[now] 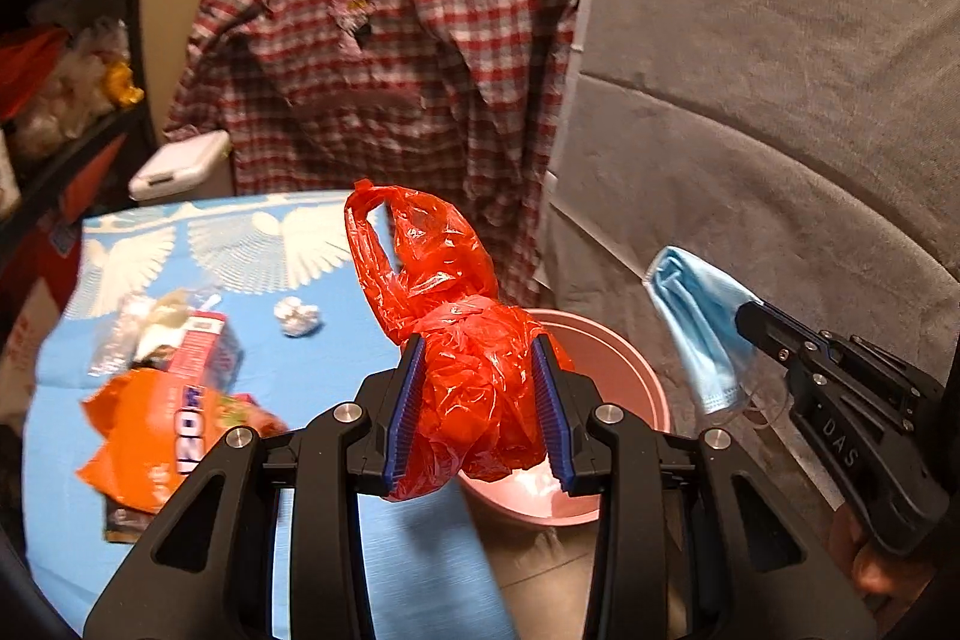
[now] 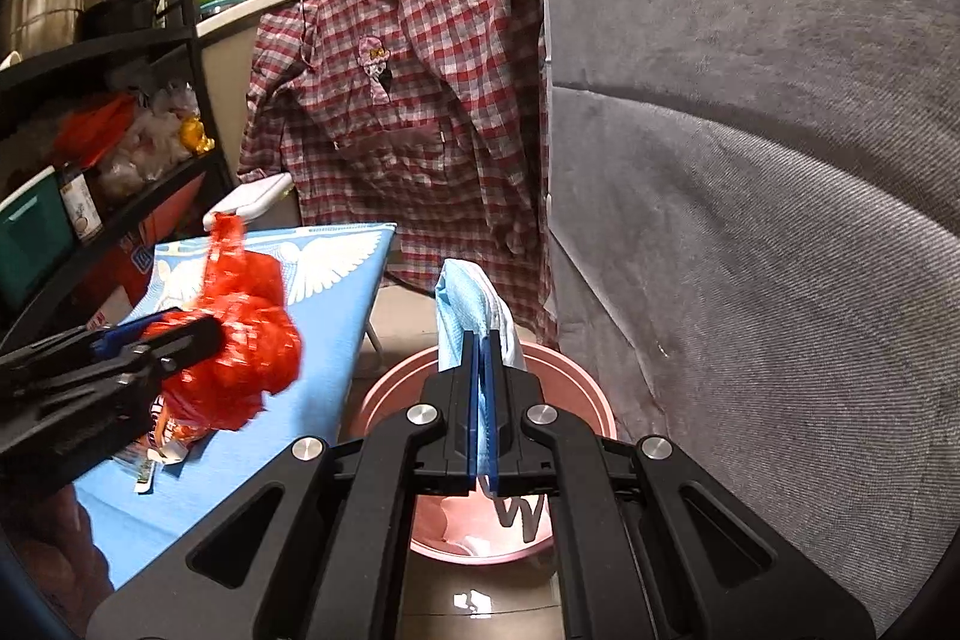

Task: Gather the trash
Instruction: 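Carry the mask with the right tool while the left tool carries the red bag over the pink bucket, then open the left tool dropping the red bag while the right tool drops the mask into the bucket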

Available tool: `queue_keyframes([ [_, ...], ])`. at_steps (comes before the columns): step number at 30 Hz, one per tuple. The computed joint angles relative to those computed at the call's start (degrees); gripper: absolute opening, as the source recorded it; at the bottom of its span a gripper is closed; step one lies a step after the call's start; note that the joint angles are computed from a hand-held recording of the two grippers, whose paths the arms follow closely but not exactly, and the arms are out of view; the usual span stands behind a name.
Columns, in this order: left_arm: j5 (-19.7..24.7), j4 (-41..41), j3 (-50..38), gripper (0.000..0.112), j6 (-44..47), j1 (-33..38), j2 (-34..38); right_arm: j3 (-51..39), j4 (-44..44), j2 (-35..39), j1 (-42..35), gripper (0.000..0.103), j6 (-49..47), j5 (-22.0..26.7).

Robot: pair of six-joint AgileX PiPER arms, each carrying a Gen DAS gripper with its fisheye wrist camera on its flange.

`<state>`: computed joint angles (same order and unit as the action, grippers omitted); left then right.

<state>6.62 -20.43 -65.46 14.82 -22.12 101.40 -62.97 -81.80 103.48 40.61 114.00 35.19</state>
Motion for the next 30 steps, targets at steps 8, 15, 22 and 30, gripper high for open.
queue_keyframes([
  [8,0.61,-8.17,-2.72,0.035,7.62,0.67,4.36,-3.78,3.55,3.80,-0.33,0.002,-5.73,0.40],
  [15,0.29,-9.48,-4.23,0.036,10.27,0.67,6.76,-6.67,6.58,6.40,-1.98,0.002,-9.19,-0.42],
  [22,3.11,-8.44,-6.77,0.036,9.07,1.28,9.31,-6.85,8.22,7.09,-3.24,0.002,-10.22,-1.38],
  [30,4.61,-5.18,-8.32,0.047,6.03,0.86,10.37,-7.59,11.73,7.96,-4.81,0.018,-12.19,-3.15],
])
